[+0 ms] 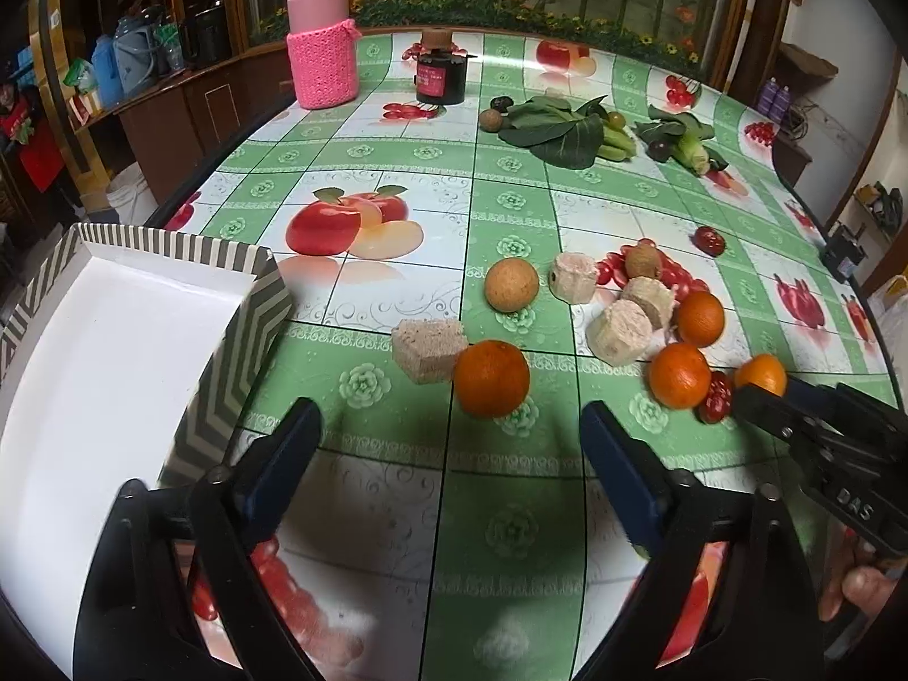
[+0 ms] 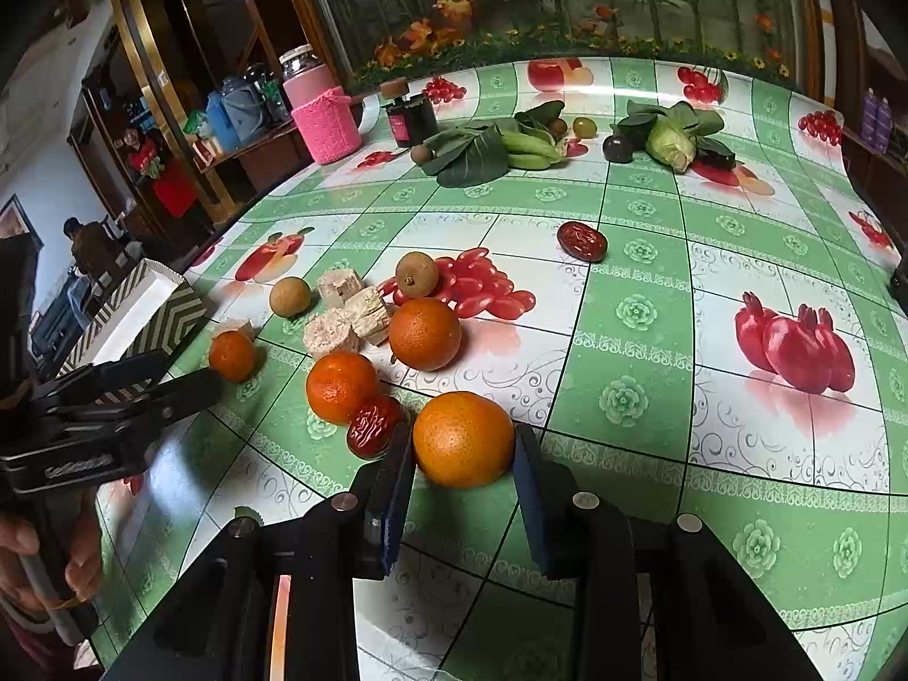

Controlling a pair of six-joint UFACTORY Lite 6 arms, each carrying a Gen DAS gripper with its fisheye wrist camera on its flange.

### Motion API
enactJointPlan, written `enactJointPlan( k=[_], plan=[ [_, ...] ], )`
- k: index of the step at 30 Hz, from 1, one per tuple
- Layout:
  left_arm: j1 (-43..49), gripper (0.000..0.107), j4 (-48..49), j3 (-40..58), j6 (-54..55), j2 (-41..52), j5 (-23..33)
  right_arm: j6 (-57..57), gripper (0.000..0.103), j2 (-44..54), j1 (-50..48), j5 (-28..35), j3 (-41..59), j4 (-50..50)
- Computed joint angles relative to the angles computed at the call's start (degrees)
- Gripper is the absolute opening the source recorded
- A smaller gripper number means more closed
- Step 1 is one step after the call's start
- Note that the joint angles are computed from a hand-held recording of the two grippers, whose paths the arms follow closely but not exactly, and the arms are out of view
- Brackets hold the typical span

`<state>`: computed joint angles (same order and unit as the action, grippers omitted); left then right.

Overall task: Organize fruits
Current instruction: 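Grasp the large orange with the right gripper while the left gripper grasps a mandarin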

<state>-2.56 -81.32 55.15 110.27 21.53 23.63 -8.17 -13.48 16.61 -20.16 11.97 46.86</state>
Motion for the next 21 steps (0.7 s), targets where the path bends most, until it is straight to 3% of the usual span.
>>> enactJointPlan(
  k=[3, 6, 8, 12, 16, 21],
  plan=[
    [-1.6, 0.086, 0.4, 1.1, -1.2, 1.1, -1.9, 3.0, 0.034, -0.3, -0.8, 0.1, -0.4, -3.5],
    [-2.8, 0.071, -0.9, 2.1, -0.5, 2.3, -3.1, 5.4, 0.034, -0.4, -1.4, 0.1, -0.7, -6.4],
    [-3.2, 0.054, -0.3, 2.9, -1.3, 3.4, -3.1, 5.8, 0.034, -0.5, -1.6, 0.1, -0.8, -7.1],
    [-2.0, 0.031, 7.1, 5.1, -8.3, 4.9, 0.8, 7.1, 0.034, -0.7, -1.7, 0.3, -1.0, -8.5],
    [-2.4, 0.029, -1.0, 1.2, 1.0, 1.6, -1.5, 3.8, 0.034, -1.2, -0.4, 0.4, -1.1, -4.3],
    [0.3, 0.029, 2.2, 0.2, -0.7, 0.3, 0.6, -8.3, 0.034, -5.3, 4.7, -1.1, -2.0, 11.4]
  ],
)
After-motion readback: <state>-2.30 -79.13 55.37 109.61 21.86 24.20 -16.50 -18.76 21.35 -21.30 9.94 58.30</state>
